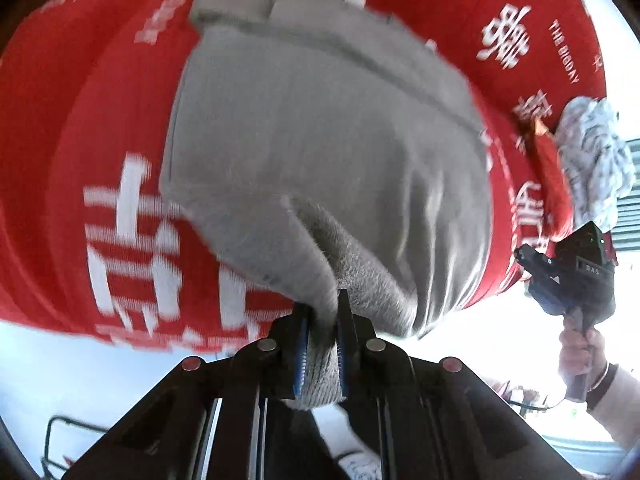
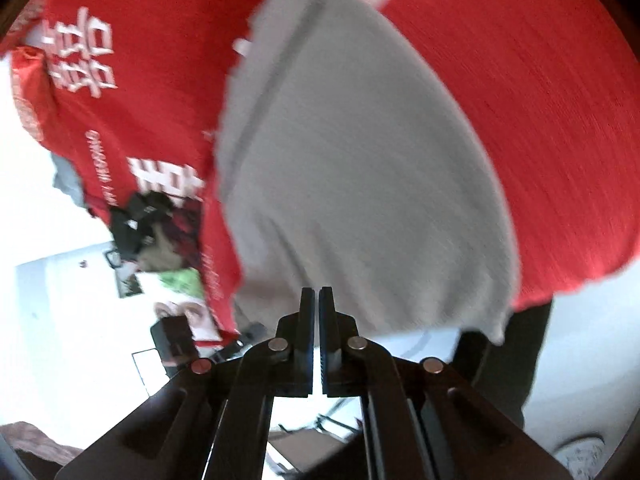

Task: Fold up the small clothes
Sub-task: 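Grasp the grey sweatshirt hem with both grippers, then lift the held hem over toward the collar and open both grippers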

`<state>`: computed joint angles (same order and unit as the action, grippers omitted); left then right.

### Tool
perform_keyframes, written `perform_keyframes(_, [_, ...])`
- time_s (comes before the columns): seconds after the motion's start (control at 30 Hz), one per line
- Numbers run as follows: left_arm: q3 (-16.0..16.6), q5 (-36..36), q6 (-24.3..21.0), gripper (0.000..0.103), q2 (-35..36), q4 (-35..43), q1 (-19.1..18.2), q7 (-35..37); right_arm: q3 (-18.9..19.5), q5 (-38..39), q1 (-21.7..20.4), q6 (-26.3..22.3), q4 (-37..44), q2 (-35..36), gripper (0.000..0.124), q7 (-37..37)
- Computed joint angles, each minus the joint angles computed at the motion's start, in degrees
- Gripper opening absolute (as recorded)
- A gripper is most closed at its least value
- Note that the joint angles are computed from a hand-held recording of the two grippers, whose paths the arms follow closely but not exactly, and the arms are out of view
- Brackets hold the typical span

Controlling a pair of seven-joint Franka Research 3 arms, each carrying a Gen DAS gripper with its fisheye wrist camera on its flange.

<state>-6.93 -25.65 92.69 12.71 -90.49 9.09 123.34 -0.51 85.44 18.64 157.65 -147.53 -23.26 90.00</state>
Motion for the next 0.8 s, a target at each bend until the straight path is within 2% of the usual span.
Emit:
perform_keyframes(0.07, [-0.46,-0.55,0.48,0.014,2.19,3.35,-0.42,-0.88,-0.76,-0.89,-0.71,-0.56,2.01,1.37,0.002,-1.26])
perform_keyframes(0.13, [-0.81,-0.01,0.65,0.014,4.55,5.95,-0.52,-1.46,0.05,-13.25,-2.85,-2.76,3.92,3.38,0.002,6.61])
perform_keyframes(0.17, [-1.06,0.26,0.83,0.014,4.91,5.94,-0.51,-1.55,0.00,-18.56,-3.71,-5.04,4.10,3.63,0.002,9.35])
perform_keyframes(0.23, [-1.55,1.25,-0.21,0.014,5.39,6.85,-0.65,-2.01,0.63,-31.79,-5.71,-13.16,5.81,5.24,0.003,17.10])
perform_keyframes(0.33, [-1.87,2.46,-1.24,0.014,4.81,6.11,-0.81,-1.40,0.29,-36.53,-5.19,-22.17,5.42,5.78,0.011,19.39])
perform_keyframes(0.37, [-1.95,3.05,-1.27,0.014,4.78,5.68,-1.09,-1.49,0.69,-37.76,-5.06,-23.89,4.35,5.62,0.025,20.34])
perform_keyframes(0.4, [-1.89,3.77,-1.31,0.014,4.73,5.05,-1.28,-1.56,1.07,-38.80,-5.06,-24.73,3.45,5.14,0.047,21.47])
perform_keyframes(0.43, [-1.83,4.44,-1.22,0.014,4.84,4.73,-1.47,-1.80,1.74,-39.84,-4.94,-25.01,1.99,5.10,0.055,22.90])
perform_keyframes(0.47, [-1.80,5.03,-0.53,0.014,4.43,3.77,-1.76,-2.30,1.96,-39.64,-4.62,-24.40,0.97,5.35,0.057,23.08])
perform_keyframes(0.6, [-1.36,7.90,0.38,0.014,4.63,2.56,-2.23,-3.26,3.06,-38.00,-2.94,-19.24,-1.14,7.54,0.056,22.55])
perform_keyframes(0.63, [-1.33,9.08,0.32,0.021,4.80,2.45,-2.49,-3.52,3.38,-36.94,-2.27,-17.14,-1.43,7.90,0.056,22.16])
perform_keyframes(0.67, [-1.32,10.10,0.30,0.046,4.96,2.31,-2.70,-3.63,3.24,-35.17,-1.57,-15.45,-1.83,8.15,0.056,20.97])
perform_keyframes(0.7, [-1.28,11.36,0.86,0.059,4.75,1.69,-3.02,-3.89,2.76,-32.53,-0.77,-14.64,-2.12,8.39,0.050,19.22])
perform_keyframes(0.73, [-1.26,11.97,2.63,0.062,3.78,0.03,-3.08,-3.48,2.08,-27.24,0.49,-13.28,-2.96,7.99,0.037,15.92])
perform_keyframes(0.77, [-1.38,11.53,2.49,0.057,3.59,-0.23,-2.86,-2.59,1.47,-22.17,1.39,-12.55,-3.95,7.05,0.006,13.29])
perform_keyframes(0.8, [-1.48,10.92,1.68,0.045,3.67,0.00,-2.63,-1.83,1.48,-19.26,1.76,-11.73,-5.15,5.53,0.007,12.48])
